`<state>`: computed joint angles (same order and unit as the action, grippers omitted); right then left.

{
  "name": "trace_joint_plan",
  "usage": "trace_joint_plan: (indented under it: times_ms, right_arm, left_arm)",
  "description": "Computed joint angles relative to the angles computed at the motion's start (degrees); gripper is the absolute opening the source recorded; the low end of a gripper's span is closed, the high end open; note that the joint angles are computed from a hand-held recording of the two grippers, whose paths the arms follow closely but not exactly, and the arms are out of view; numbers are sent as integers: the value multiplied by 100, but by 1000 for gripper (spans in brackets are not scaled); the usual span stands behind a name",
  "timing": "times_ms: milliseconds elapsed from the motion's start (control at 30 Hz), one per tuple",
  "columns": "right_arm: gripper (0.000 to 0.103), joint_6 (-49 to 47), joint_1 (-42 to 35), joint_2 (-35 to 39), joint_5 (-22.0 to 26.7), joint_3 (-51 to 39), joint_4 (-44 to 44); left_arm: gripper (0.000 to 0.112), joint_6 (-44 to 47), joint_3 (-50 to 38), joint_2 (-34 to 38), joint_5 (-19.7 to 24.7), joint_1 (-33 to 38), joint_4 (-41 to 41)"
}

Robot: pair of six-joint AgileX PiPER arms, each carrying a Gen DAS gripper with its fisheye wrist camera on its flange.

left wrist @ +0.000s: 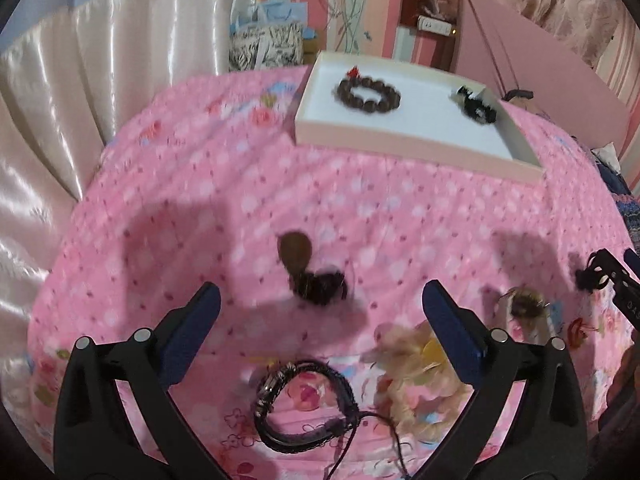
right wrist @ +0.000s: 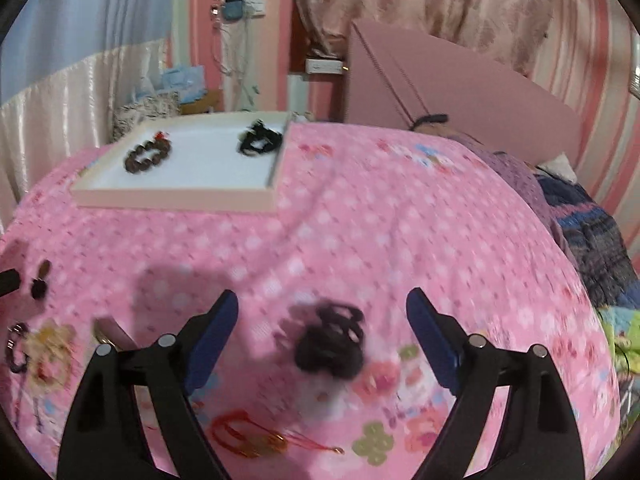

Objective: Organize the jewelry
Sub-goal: 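Grasp the black hair claw clip with the right tool while the left approaches the brown pendant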

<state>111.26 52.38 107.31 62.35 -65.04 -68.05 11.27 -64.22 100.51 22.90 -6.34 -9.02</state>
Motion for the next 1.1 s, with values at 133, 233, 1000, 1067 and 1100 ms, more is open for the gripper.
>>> trace_joint_plan:
  times_ms: [133, 233, 1000, 1067, 1100]
  right_arm:
    - [86, 175, -87, 111, -83, 125, 15]
    - [86, 169, -101, 237, -24, 64, 38]
    - [37, 493, -198, 222, -492, 295, 21]
    - [36, 452, -212, 254, -526, 267, 33]
    - [35, 441, -217, 257, -533, 264, 34]
  left_arm:
    - [97, -393, 47, 185, -227, -34, 325]
    - [95, -3, -10, 312, -214, 34, -71]
    - [60, -56, -382, 821, 13, 120, -6]
    - [59, -33, -429, 853, 27, 112, -30]
    - [58, -53, -453, 874, 34, 103, -7]
